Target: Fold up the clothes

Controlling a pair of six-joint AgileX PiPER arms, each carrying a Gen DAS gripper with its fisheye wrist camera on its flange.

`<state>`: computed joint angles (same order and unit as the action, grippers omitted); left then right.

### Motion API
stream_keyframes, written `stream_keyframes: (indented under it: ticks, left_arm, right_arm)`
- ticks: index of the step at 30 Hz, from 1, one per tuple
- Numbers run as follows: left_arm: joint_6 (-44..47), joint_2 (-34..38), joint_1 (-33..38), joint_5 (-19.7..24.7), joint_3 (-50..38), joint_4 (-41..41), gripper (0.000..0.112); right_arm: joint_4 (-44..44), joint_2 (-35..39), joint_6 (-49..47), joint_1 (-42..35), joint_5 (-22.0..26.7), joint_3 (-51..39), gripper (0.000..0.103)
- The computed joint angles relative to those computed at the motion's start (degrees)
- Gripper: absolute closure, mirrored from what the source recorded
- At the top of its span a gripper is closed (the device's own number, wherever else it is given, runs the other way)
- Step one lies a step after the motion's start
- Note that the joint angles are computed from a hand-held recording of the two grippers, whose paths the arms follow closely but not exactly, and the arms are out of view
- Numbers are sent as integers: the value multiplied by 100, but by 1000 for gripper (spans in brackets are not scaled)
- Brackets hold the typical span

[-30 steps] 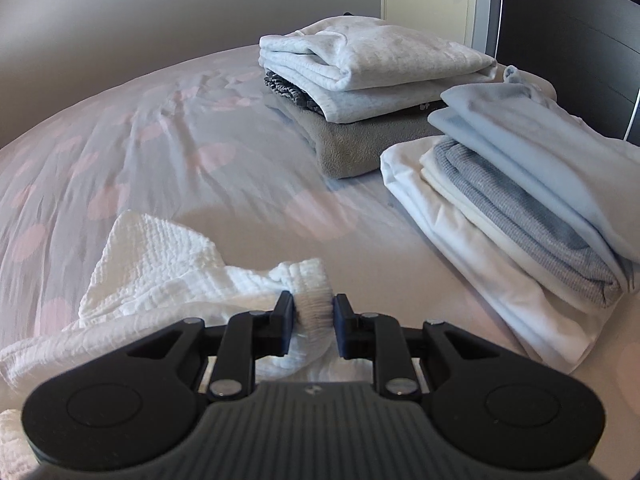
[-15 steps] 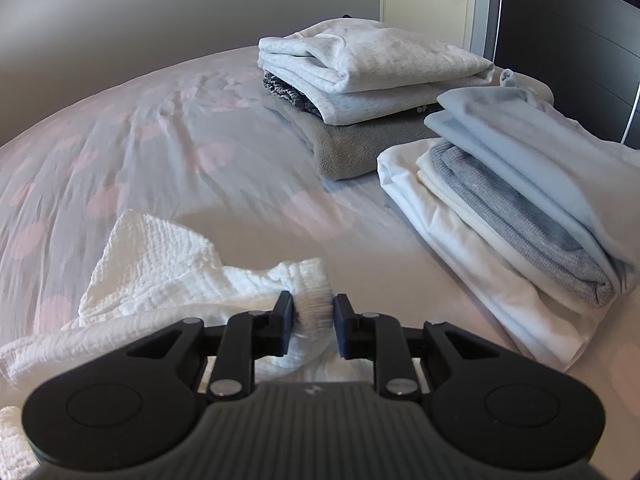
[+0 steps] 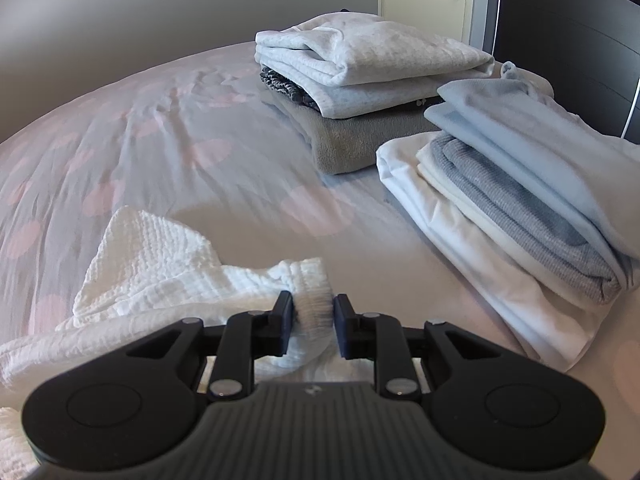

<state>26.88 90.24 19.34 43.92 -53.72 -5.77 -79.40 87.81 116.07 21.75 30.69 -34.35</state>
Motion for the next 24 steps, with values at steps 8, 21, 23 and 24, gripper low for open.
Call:
stream_keyframes:
  ticks: [8,21,23,24]
  left_arm:
    - [1310,-749,354,1290,-319,106,109]
    - [2070,-878,1963,2031,-52,919,108]
    - [2081,-814,2089,1972,-60,815,105]
    - [2095,-834,2098,1931,-54,809,100]
  right_arm:
    - [-39,-53,101,-2,-4,34,78]
    - [-94,-135,198,21,28,83,78]
    - [-42,-151,156,21,28,82,78]
    - [-18,-159,135,20,28,83,78]
